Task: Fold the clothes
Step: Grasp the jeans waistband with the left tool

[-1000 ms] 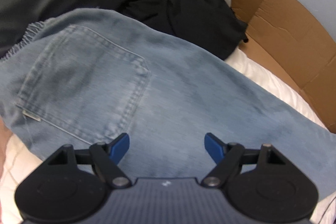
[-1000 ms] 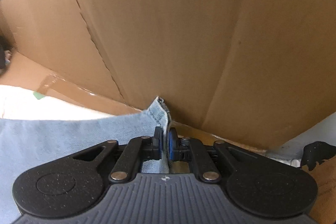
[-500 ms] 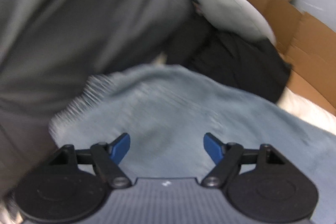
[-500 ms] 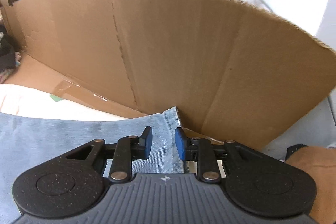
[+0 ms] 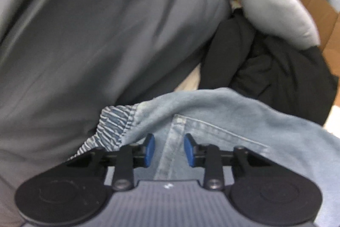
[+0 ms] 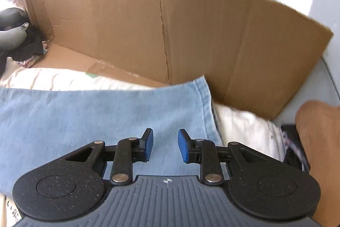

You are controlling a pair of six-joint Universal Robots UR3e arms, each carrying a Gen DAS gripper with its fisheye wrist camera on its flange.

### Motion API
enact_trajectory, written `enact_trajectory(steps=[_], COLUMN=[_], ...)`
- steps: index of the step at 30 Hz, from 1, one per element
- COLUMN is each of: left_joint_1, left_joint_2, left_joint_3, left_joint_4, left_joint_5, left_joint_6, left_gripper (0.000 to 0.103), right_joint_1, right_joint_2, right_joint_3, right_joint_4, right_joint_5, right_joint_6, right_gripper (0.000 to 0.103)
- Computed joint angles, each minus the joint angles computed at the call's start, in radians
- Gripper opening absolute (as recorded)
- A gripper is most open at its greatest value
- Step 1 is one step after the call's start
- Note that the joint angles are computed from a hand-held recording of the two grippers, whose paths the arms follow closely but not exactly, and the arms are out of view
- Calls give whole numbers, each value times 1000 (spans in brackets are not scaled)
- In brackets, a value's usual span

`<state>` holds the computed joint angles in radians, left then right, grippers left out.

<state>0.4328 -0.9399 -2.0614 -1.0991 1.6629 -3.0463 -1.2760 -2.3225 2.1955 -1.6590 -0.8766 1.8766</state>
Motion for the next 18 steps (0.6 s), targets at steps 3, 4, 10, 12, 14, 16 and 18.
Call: enact_trajectory(steps=[3,4,10,12,14,16,18], left_joint_1=[24,24,-112,-107,-127,-142,-142], left_joint_2=[-39,-51,-241,-273,-308,-331,-349], left_joint_3=[-18,-21,-15,-6,2,6,15], left_joint_4=[37,49,189,195,208,218,216], left_joint_5=[-4,0,231,235,259,278,281], left_joint_6=[2,-2,-84,-106,-110,-119,-134], left_gripper=[32,32,3,3,3,3,3], right_joint_1=[-65,-103,-232,-250,-267,-286,-308], right_joint_2=[-48,-68,-152,-172,-192,-207,-218], right_joint_3=[-4,-18,-43,-38,-30,-27,-31], right_joint_4=[111,180,397,426,452,478,507], right_joint_5=[-3,-3,-23,-33,-43,-52,-61], right_joint_6=[-77,-124,-289,-314,-337,-360,-384], right_gripper=[33,33,33,33,33,33,33])
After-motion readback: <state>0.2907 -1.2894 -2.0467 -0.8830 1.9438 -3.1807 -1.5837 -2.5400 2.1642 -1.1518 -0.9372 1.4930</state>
